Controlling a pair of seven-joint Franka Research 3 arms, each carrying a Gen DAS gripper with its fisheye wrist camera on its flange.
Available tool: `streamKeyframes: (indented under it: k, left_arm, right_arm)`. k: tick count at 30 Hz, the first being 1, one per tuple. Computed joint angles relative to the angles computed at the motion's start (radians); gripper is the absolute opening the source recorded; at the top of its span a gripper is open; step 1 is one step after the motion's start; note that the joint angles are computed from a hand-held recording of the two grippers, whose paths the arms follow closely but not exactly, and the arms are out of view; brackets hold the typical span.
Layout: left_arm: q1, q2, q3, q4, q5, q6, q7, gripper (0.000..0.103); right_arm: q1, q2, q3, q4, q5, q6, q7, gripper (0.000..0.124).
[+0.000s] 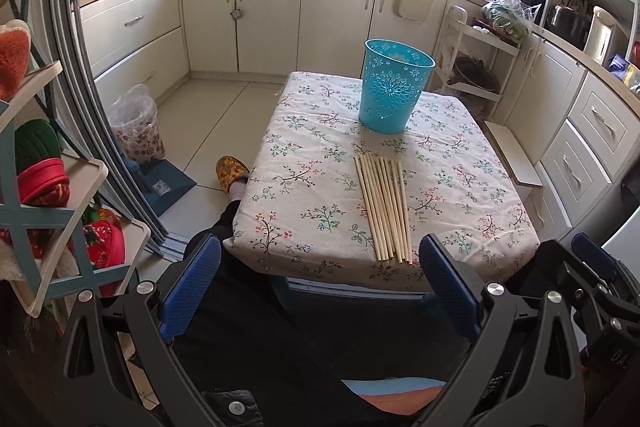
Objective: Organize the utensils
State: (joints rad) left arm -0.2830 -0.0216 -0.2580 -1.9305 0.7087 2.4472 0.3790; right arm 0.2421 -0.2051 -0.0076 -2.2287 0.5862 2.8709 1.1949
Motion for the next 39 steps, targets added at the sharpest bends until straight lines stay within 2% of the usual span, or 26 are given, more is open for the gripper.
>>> streamKeyframes:
  k: [14,20,26,30,32,33,35,39]
  left_arm:
    - [-0.003,0.034,0.008,0.033,0.075,-0.016,-0.028,0.095]
    - [0.002,0.057,0.023,0.043,0.061,0.002,-0.021,0.095]
    - [0.009,0.102,0.036,0.073,0.012,0.015,0.019,0.095]
    - [0.025,0.174,0.051,0.121,-0.085,0.055,0.107,0.095]
    - [0.026,0.214,0.063,0.154,-0.112,0.051,0.121,0.095]
    - [0.026,0.236,0.070,0.173,-0.123,0.049,0.126,0.095]
    - [0.022,0.275,0.082,0.211,-0.132,0.040,0.133,0.095]
    - [0.021,0.363,0.098,0.305,-0.176,0.016,0.179,0.095]
  right_arm:
    - [-0.003,0.048,0.005,0.038,-0.006,0.014,-0.019,0.096]
    - [-0.009,0.080,0.014,0.060,-0.022,0.012,-0.004,0.096]
    - [-0.021,0.134,0.018,0.115,-0.040,-0.019,0.011,0.096]
    - [-0.035,0.220,0.022,0.196,-0.051,-0.028,0.021,0.095]
    - [-0.045,0.299,0.024,0.268,-0.092,-0.039,0.040,0.076]
    - [-0.049,0.331,0.025,0.298,-0.114,-0.051,0.052,0.071]
    - [-0.056,0.428,0.023,0.397,-0.159,-0.106,0.091,0.055]
    - [-0.068,0.593,0.026,0.579,-0.210,-0.203,0.140,0.042]
